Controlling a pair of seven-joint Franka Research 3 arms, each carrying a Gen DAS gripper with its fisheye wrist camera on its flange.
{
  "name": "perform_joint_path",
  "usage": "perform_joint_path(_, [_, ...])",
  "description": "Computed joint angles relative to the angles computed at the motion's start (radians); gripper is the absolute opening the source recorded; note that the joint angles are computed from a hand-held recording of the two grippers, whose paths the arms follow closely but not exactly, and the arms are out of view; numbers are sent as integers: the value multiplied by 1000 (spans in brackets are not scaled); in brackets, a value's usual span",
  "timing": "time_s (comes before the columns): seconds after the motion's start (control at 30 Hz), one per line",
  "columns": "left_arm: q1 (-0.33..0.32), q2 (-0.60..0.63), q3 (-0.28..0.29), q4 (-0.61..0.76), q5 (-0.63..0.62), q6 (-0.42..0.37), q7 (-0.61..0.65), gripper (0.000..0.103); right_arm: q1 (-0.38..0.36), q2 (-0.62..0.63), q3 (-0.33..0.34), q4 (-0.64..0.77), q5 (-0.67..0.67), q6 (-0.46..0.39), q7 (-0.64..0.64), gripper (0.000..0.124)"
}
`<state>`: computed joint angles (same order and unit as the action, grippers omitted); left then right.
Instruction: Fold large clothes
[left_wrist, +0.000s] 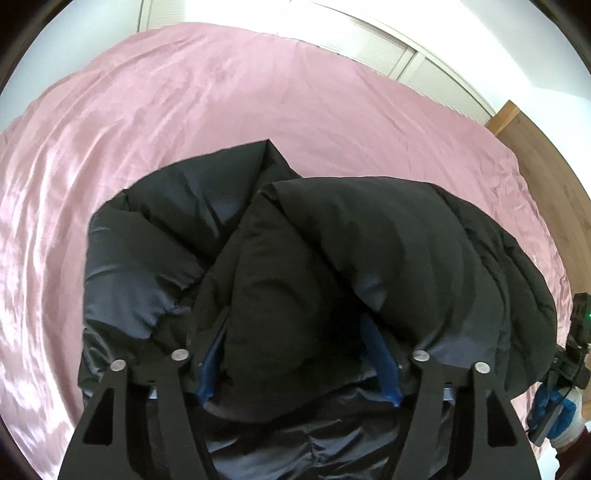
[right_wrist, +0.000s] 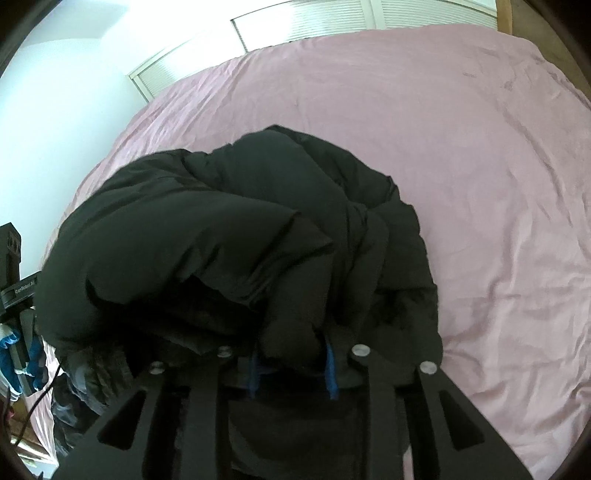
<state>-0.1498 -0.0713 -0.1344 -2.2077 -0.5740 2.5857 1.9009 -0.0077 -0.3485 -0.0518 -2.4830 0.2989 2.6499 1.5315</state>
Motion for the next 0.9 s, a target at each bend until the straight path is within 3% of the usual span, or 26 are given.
perform_joint_path(0.1, [3,-12,4,-8,3,-1,-2,70,-8,-48,-11,-23,8,-13,-11,43])
perform_joint_path(0.47, [-5,-164,74,-63,7,-37,23,74,-42,-205,4,-8,-35,-126,28,43])
perform_joint_path(0.67, [-32,-66,61,95,-15,-6,22,77,0,-73,17,158,-22,-91,24,43])
perform_joint_path(0.9, [-10,161,-38,317,43,22,-39,77,52,169,42,372,-54,-71,30,43])
